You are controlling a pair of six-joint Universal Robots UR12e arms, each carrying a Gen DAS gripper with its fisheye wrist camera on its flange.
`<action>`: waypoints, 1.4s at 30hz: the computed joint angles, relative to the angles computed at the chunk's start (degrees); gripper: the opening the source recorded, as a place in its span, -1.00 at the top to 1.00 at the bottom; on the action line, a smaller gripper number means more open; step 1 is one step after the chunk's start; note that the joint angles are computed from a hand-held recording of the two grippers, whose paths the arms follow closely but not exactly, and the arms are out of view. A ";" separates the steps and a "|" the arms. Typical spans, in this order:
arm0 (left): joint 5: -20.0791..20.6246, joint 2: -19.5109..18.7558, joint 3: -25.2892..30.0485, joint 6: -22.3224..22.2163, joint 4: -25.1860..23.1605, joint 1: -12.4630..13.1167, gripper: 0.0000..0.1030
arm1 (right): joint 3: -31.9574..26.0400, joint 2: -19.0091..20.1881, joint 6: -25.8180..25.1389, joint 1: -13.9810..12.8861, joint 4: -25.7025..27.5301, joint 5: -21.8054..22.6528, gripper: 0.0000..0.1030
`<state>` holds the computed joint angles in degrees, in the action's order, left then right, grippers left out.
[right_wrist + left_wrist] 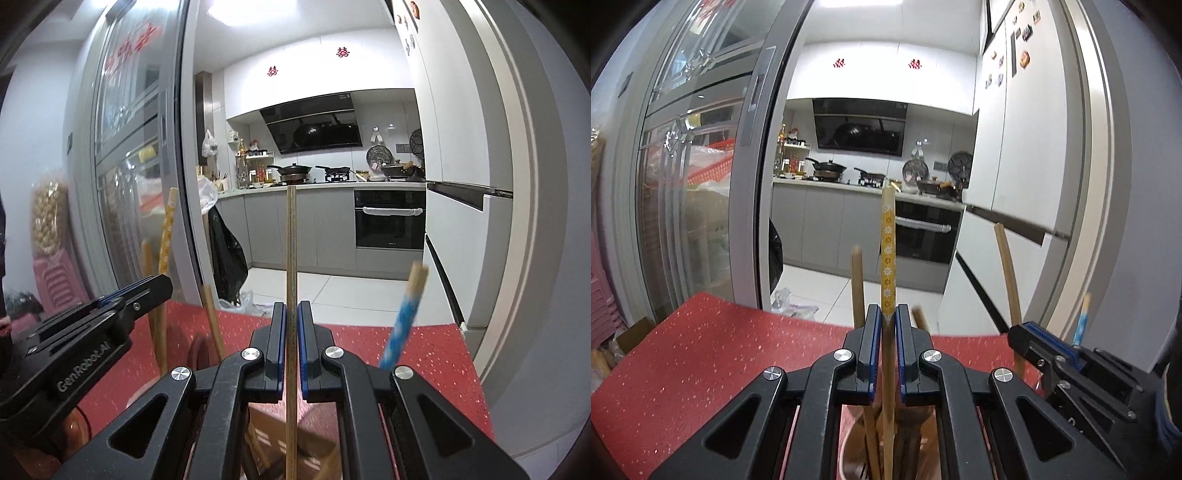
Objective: Organize utensils
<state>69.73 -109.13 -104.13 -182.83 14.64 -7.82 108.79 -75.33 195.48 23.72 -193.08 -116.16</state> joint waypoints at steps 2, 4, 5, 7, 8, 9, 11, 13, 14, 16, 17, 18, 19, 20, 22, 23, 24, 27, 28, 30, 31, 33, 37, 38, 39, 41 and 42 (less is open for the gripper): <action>0.71 0.20 -0.48 0.76 -0.80 -0.09 0.36 | 0.46 -0.22 0.65 0.10 0.50 0.15 0.88; 1.61 0.52 -1.03 1.96 -1.79 -0.23 0.36 | 0.92 -0.48 1.26 0.13 1.19 0.18 0.88; 1.84 0.66 -1.29 2.48 -2.06 -0.26 0.36 | 1.08 -0.66 1.38 0.18 1.55 0.16 0.88; 2.42 0.94 -1.59 3.24 -2.80 -0.33 0.36 | 1.31 -0.98 1.48 0.16 2.22 0.42 0.88; 2.65 1.09 -1.60 3.60 -3.53 -0.38 0.36 | 1.36 -1.07 1.60 0.16 2.61 0.53 0.88; 2.81 1.26 -1.60 4.03 -4.46 -0.41 0.36 | 1.46 -1.29 1.91 0.12 3.19 0.75 0.88; 2.88 1.67 -1.67 4.94 -6.41 -0.46 0.36 | 1.70 -1.67 2.80 0.01 4.23 1.35 0.88; 3.26 2.11 -1.88 5.62 -7.86 -0.50 0.36 | 1.85 -2.09 3.76 -0.25 5.68 2.43 0.88; 3.32 2.28 -1.97 5.80 -8.30 -0.49 0.36 | 1.93 -2.43 4.16 -0.47 6.93 3.43 0.88; 3.21 2.73 -2.08 6.29 -9.86 -0.39 0.36 | 1.99 -2.85 4.60 -0.65 8.24 4.26 0.87; 3.07 2.98 -2.16 6.43 -10.62 -0.31 0.36 | 2.02 -3.06 4.76 -0.70 8.85 4.52 0.87; 2.94 3.24 -2.28 6.47 -11.17 -0.21 0.36 | 2.00 -3.36 5.04 -0.83 9.71 5.06 0.85; 2.71 3.57 -2.43 6.58 -11.81 -0.09 0.36 | 2.10 -3.54 5.25 -0.83 10.09 5.34 0.79; 2.59 3.79 -2.56 6.66 -12.19 -0.02 0.36 | 2.13 -3.78 5.58 -0.90 10.71 5.86 0.59; 2.49 4.43 -3.00 6.96 -12.98 0.13 0.36 | 2.31 -4.31 6.43 -0.99 11.69 7.01 0.23; 2.63 4.82 -3.21 7.29 -13.50 0.19 0.36 | 2.42 -4.48 6.88 -0.86 11.62 6.84 0.21; 2.73 5.11 -3.43 7.58 -13.80 0.26 0.36 | 2.50 -4.66 7.07 -0.66 11.57 6.56 0.21; 2.39 5.94 -4.00 8.34 -14.98 0.53 0.36 | 2.60 -5.23 7.60 -0.21 12.30 6.39 0.21; 2.35 6.08 -4.13 8.45 -15.15 0.61 0.36 | 2.50 -5.31 7.87 -0.01 12.61 6.24 0.20; 2.04 6.68 -4.56 8.71 -15.88 0.90 0.35 | 2.66 -5.84 8.68 0.28 13.29 6.32 0.16; 2.08 6.90 -4.74 8.76 -16.14 1.01 0.35 | 2.71 -6.07 9.07 0.45 13.68 6.18 0.11; 2.29 7.54 -5.27 8.89 -16.80 1.19 0.35 | 2.87 -6.64 9.97 0.83 14.91 6.06 0.06; 3.01 8.64 -6.06 8.96 -18.81 1.60 0.35 | 3.40 -7.82 12.03 1.85 17.65 4.77 -0.04; 3.02 8.91 -6.41 8.92 -18.86 1.76 0.35 | 3.60 -8.12 12.58 2.11 18.17 4.55 -0.08; 2.99 9.21 -6.90 8.79 -18.56 1.96 0.35 | 3.78 -8.48 13.49 2.57 19.31 3.76 -0.11; 2.74 9.62 -7.51 8.81 -18.32 2.30 0.35 | 4.13 -9.04 14.93 3.27 20.75 2.72 -0.15; 2.55 9.93 -7.99 8.92 -18.13 2.49 0.35 | 4.26 -9.29 15.58 3.55 21.47 2.23 -0.16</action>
<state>72.29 -99.21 -112.13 -173.91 -3.49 -5.33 113.05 -84.62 211.05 27.27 -171.61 -113.93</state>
